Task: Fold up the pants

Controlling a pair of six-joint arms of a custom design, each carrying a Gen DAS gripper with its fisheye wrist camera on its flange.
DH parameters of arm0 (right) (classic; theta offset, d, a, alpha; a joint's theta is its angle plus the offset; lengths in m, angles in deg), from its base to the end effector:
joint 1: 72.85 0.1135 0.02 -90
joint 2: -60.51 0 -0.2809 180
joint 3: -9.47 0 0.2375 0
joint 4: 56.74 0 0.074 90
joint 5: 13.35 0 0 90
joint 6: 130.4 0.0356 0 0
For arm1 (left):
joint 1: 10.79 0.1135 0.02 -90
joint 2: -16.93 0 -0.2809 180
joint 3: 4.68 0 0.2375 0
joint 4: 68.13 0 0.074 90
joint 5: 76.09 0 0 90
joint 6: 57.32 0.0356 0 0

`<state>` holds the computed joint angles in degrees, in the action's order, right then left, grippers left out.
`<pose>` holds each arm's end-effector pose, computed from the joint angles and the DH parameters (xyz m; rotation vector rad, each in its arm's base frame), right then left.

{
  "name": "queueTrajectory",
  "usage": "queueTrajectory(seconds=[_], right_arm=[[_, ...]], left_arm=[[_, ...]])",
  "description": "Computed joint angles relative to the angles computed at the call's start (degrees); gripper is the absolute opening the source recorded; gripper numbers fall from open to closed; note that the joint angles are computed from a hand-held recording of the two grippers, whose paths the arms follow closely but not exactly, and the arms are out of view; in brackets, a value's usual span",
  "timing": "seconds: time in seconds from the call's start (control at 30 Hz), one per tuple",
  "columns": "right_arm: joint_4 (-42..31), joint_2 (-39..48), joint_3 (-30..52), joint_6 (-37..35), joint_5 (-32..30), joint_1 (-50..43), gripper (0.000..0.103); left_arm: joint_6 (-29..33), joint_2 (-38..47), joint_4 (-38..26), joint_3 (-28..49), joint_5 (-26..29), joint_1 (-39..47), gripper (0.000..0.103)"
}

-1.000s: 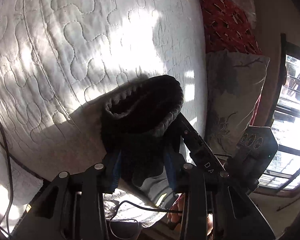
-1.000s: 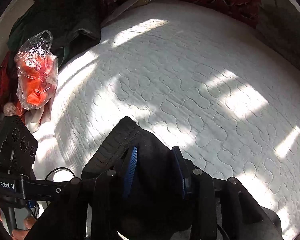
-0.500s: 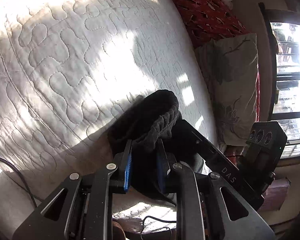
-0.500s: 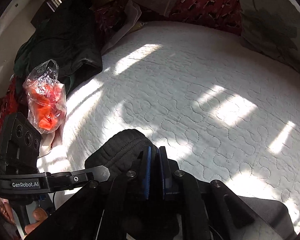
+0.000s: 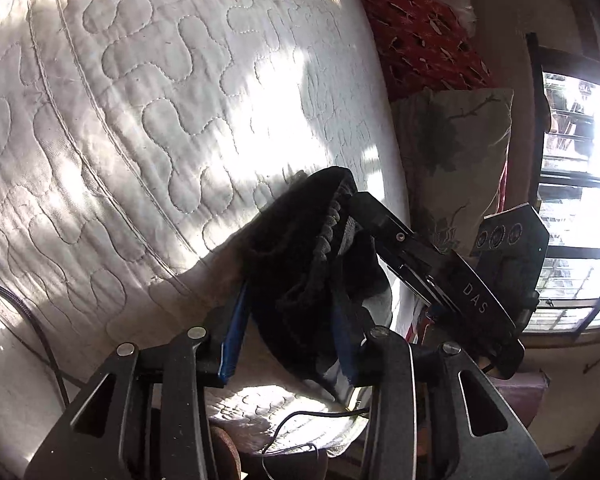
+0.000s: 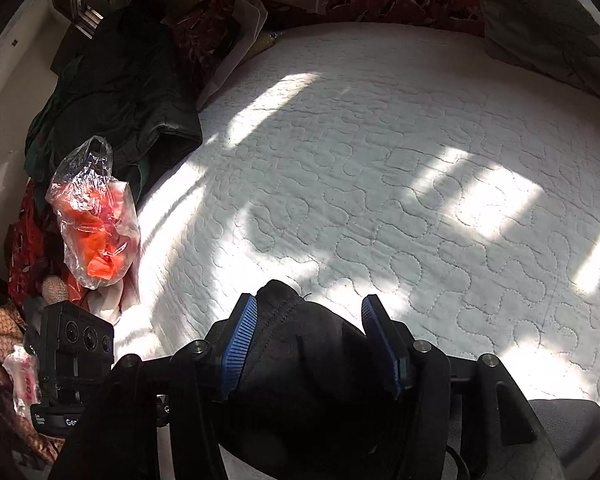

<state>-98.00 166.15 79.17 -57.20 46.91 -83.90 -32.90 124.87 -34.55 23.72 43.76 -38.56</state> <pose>0.3089 -0.0423 0.1423 -0.2185 2.7276 0.6311 0.1887 -0.1194 0.0718 -0.5967 2.6363 -1.2822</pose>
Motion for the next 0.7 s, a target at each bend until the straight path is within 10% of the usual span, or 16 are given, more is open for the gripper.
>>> queueTrajectory(seconds=[0.23, 0.5, 0.7], right_arm=[[7.61, -5.01, -5.86, -1.19, 3.0, 3.6, 0.004], [8.77, -3.42, -6.66, 1.79, 1.52, -2.3, 0.017], [-11.44, -6.49, -1.57, -13.33, -12.23, -30.63, 0.033]], left_arm=[[9.17, -7.94, -29.28, 11.37, -20.5, -10.05, 0.038], [9.13, -12.52, -31.29, 9.71, -18.77, -8.92, 0.038], [3.94, -24.92, -40.44, 7.26, -24.97, -13.0, 0.038]])
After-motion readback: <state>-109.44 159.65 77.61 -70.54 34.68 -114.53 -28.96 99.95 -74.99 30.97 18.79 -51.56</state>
